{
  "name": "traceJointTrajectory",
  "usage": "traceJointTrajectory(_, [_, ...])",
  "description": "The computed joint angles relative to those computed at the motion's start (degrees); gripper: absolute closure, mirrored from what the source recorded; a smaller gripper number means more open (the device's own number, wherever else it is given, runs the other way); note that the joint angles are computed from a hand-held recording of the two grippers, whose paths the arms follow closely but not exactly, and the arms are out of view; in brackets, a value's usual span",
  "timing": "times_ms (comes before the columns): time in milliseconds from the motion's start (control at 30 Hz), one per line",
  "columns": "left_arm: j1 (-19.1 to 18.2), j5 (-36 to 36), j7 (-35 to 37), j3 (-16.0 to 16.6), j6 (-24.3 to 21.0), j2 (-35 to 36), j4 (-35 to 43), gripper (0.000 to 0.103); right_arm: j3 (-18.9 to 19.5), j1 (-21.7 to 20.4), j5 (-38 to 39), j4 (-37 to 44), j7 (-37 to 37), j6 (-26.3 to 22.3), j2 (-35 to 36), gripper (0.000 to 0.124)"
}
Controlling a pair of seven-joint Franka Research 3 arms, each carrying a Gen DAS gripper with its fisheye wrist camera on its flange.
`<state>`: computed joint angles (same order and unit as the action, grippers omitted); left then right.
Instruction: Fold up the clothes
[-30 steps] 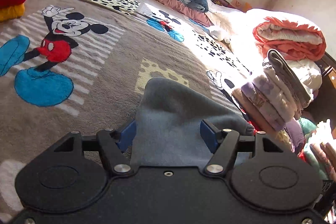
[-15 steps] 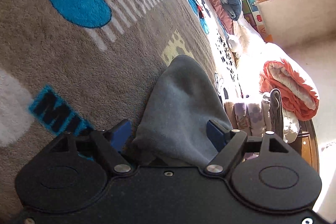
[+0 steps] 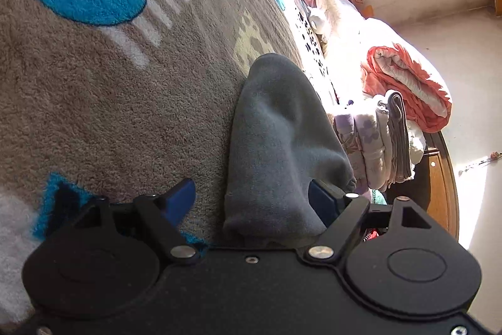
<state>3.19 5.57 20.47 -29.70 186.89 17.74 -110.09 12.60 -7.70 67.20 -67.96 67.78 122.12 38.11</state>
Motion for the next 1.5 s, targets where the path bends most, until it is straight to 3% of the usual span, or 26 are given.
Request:
traceJointTrajectory(67, [6.14, 1.22, 1.59, -6.51, 1.21, 2.46, 0.80, 0.024, -0.06, 0.65, -1.89, 3.72, 0.58, -2.04, 2.51, 0.027])
traceJointTrajectory(100, [7.66, 2.07, 1.85, -8.13, 1.04, 3.60, 1.63, 0.024, 0.01, 0.99, -3.00, 5.74, 0.78, -2.96, 3.83, 0.027])
traceJointTrajectory(267, [7.32, 3.82, 6.16, -9.08, -4.26, 8.70, 9.03, 0.025, 1.07, 2.94, -8.06, 15.57, 1.92, -5.25, 10.08, 0.024])
traceJointTrajectory(400, [1.90, 3.70, 9.55, -4.31, -10.42, 11.05, 15.42, 0.035, 2.57, 4.02, -10.68, 23.25, 3.88, -5.70, 14.93, 0.022])
traceJointTrajectory(467, [-0.67, 3.74, 10.77, -1.77, -13.14, 11.85, 18.00, 0.050, 3.43, 3.91, -11.28, 23.75, 3.14, -5.29, 15.46, 0.024])
traceJointTrajectory(600, [-4.13, 2.90, 12.32, 2.17, -14.58, 11.09, 19.06, 0.064, 3.98, 3.70, -11.12, 16.92, -1.00, -0.45, 11.96, 0.055])
traceJointTrajectory(667, [-6.24, 2.74, 12.62, 4.58, -15.06, 10.09, 19.15, 0.068, 4.66, 3.00, -8.78, 13.38, -2.90, 1.91, 10.29, 0.059])
traceJointTrajectory(867, [-13.57, 2.39, 11.87, 12.38, -16.50, 6.05, 20.40, 0.071, 5.87, 0.78, 0.44, 2.41, -7.28, 5.91, 3.31, 0.069])
traceJointTrajectory(1100, [-19.62, 6.43, 9.15, 18.18, -18.97, -0.69, 20.62, 0.071, 4.98, -1.06, 12.65, -7.60, -13.75, 4.66, -7.06, 0.070])
traceJointTrajectory(1233, [-22.14, 10.64, 6.01, 19.60, -20.16, -2.12, 22.42, 0.071, 3.57, -1.93, 19.03, -12.02, -17.56, 2.56, -12.80, 0.070])
traceJointTrajectory(1500, [-22.45, 12.79, 1.53, 18.82, -16.57, -4.28, 16.36, 0.071, -1.73, -1.24, 25.93, -20.99, -21.25, -1.35, -20.70, 0.070])
